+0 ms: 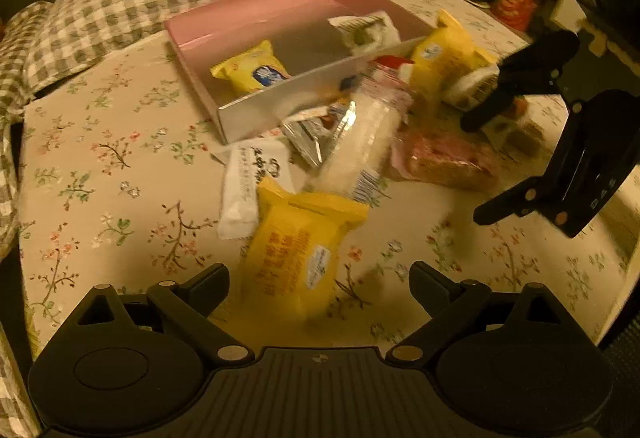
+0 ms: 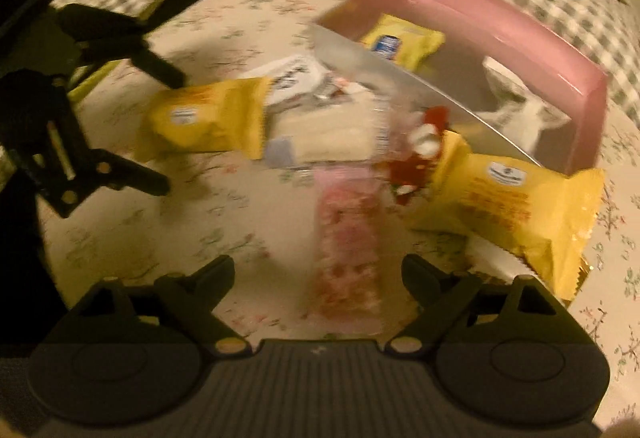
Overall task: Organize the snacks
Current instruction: 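Grasp the large yellow cake packet with the left tool while the right tool grasps the pink candy bar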
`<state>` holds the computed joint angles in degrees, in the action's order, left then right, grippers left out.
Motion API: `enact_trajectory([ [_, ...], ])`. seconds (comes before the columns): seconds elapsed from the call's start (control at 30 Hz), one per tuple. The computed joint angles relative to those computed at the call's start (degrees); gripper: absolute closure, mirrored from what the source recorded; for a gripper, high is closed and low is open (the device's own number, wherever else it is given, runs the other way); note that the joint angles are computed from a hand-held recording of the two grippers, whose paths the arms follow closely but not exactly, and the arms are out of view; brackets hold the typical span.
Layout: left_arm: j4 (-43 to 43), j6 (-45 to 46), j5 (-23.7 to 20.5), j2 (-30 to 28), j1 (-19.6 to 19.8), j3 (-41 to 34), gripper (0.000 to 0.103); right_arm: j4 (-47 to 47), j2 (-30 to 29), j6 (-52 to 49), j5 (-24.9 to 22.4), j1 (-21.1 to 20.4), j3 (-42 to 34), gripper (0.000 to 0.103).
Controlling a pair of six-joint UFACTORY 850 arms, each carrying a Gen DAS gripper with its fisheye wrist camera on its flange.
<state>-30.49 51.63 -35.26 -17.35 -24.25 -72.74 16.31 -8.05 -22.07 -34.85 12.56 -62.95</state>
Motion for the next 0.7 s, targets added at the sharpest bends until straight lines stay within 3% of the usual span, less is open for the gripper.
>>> enact_trajectory([
  [0.13, 2.7, -3.2, 1.0, -1.2, -1.0, -0.8, 0.014, -3.2, -1.6, 3.6, 0.5, 1.0, -0.4, 0.026],
  [0.33, 10.4, -12.5, 3.0, -2.1, -2.7, -0.8, 0.029, -11.6, -1.4, 10.9, 3.1, 3.4, 0.4, 0.027],
  [0.47, 13.2, -17.5, 4.7, -1.4, -3.2, 0.3, 0.035, -15.5, -1.0, 16.1, 4.5, 4.2, 1.0, 0.041],
  [0.63, 15.9, -23.2, 7.2, -0.1, -3.9, 2.0, 0.045, -19.3, -0.3, 20.8, 6.4, 5.2, 2.2, 0.05],
  [0.7, 16.9, -25.2, 8.1, 0.4, -4.2, 2.7, 0.052, -20.1, 0.1, 22.3, 6.7, 5.2, 2.5, 0.06],
])
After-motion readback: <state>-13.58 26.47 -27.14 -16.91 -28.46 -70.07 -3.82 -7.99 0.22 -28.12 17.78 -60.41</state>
